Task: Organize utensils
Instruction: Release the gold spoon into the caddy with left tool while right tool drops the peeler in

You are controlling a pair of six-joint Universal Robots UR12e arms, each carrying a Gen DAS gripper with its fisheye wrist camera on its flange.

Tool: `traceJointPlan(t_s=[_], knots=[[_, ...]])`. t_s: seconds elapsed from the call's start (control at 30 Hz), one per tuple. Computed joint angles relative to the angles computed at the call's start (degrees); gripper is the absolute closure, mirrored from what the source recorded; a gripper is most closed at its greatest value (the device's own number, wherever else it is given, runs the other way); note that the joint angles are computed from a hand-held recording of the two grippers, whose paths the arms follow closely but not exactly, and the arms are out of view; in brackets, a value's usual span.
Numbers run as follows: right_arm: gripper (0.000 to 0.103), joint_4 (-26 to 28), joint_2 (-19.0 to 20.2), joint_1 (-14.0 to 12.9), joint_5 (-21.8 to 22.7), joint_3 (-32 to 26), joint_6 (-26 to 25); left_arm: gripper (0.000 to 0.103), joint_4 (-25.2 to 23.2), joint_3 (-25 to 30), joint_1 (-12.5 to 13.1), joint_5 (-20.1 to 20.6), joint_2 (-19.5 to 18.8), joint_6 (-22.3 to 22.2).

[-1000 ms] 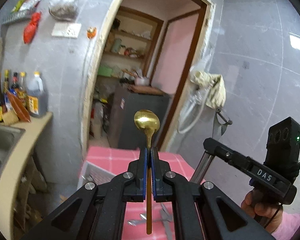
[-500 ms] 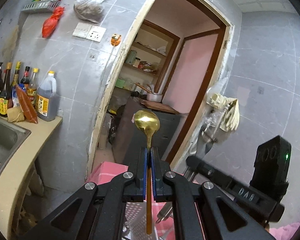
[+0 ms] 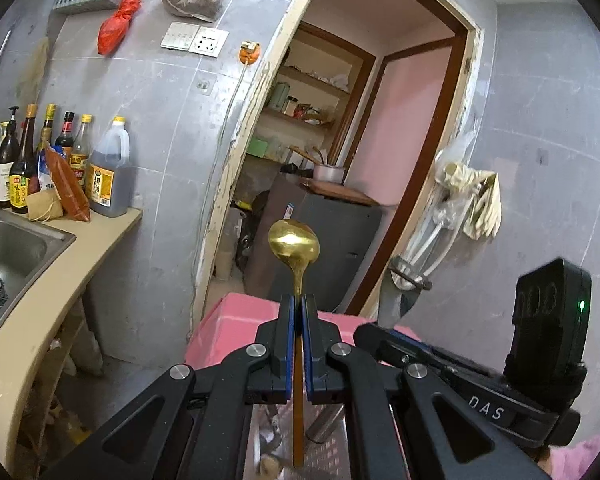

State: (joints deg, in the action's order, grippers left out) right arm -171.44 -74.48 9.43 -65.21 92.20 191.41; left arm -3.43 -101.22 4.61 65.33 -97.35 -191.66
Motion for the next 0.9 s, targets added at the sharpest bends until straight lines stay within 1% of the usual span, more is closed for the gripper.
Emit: traceJointPlan(t_s=[0.17, 0.33, 0.5, 0.57, 0.73, 0.9], knots=[[0.087, 0.9, -0.7, 0.1, 0.4, 0.8, -1.7, 0.099, -1.5, -1.6, 0.3, -0.4, 1.4, 1.4], [0.086, 2.0, -1.0, -0.1, 0.8, 1.0, -1.2, 0.098, -2.5, -2.4, 0.8, -1.1, 2.4, 1.3], [0.086, 2.4, -1.2, -0.3, 1.0, 1.3, -0.4, 0.098, -3.9, -2.4, 1.5, -2.7, 2.8, 1.0], [0.084, 3.3, -1.3, -0.4, 1.5, 1.2, -0.4, 0.098, -5.0, -2.2, 1.5, -3.0, 2.9, 1.6], [0.077, 3.4, -1.7, -0.6, 1.7, 1.4, -0.2, 0.098, -6.5, -2.3, 1.5, -3.4, 3.2, 2.0], [0.077, 2.6, -2.4, -1.0, 1.1, 2.1, 1.5, 0.094, -8.5, -2.4, 1.3, -2.9, 3.7, 2.5]])
